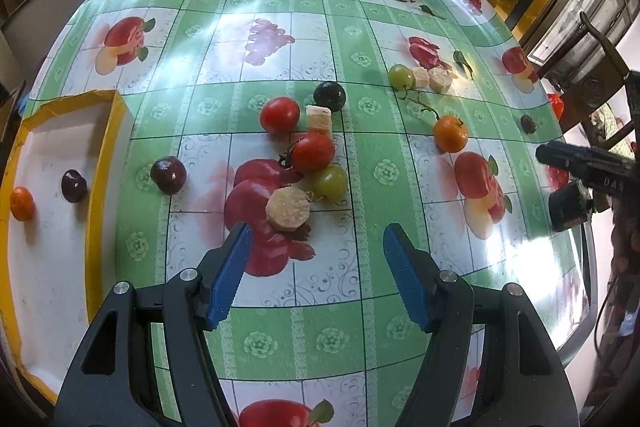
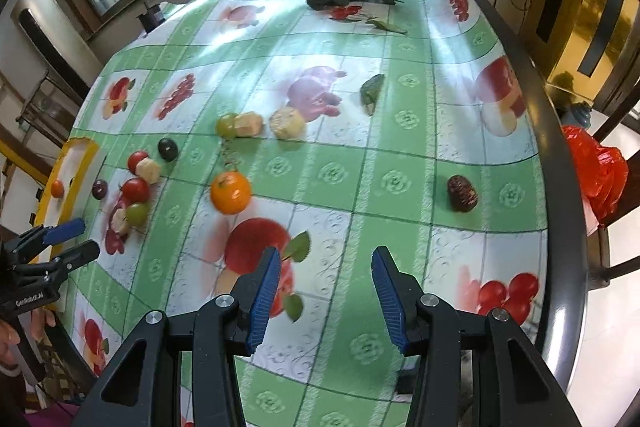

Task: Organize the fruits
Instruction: 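Grasp the red date with the right tool while the left tool grasps the beige round slice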

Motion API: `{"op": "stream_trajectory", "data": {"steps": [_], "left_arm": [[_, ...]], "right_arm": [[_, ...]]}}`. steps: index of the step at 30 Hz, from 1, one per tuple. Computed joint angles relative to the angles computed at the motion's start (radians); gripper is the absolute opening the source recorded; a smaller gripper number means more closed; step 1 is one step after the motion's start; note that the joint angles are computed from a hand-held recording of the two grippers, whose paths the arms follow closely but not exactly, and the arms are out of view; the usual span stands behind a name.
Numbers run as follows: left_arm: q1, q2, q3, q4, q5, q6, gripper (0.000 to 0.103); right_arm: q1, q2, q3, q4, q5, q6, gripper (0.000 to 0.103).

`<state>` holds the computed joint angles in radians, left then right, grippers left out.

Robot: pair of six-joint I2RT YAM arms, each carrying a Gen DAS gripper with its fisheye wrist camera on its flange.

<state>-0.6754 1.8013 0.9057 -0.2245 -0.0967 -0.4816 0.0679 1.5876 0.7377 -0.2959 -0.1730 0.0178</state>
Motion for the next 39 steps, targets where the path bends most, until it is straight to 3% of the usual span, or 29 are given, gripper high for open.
{"op": "stream_trajectory", "data": {"steps": [9,18,23,33,39], "left_arm": [[0.024,0.016,0.007,0.01,0.011,0.0,0.068],[0.049,0.032,0.004,0.011,0.017,-0.02,0.068],[0.045,0.048,0.015,0.005,0.015,-0.023,0.068],[0.065,0.056,0.017,-0.001,0.014,-0.026,0.068],[0.081,0.067,0.015,0.001,0.03,-0.014,0.068]], "right_arm": [[-0.102,0.082,0.187,-0.165,0.015,-0.165,0.046],[-0.178,0.252,0.327,-0.241,0.115,-0.387,0.046],[-0.205,0.325,0.374,-0.238,0.087,-0.412,0.045],[-0.221,0.463,0.484,-0.293,0.059,-0.439,0.021],[-0.204,0.471,0.51,-0.337,0.027,-0.442,0.02]]}}
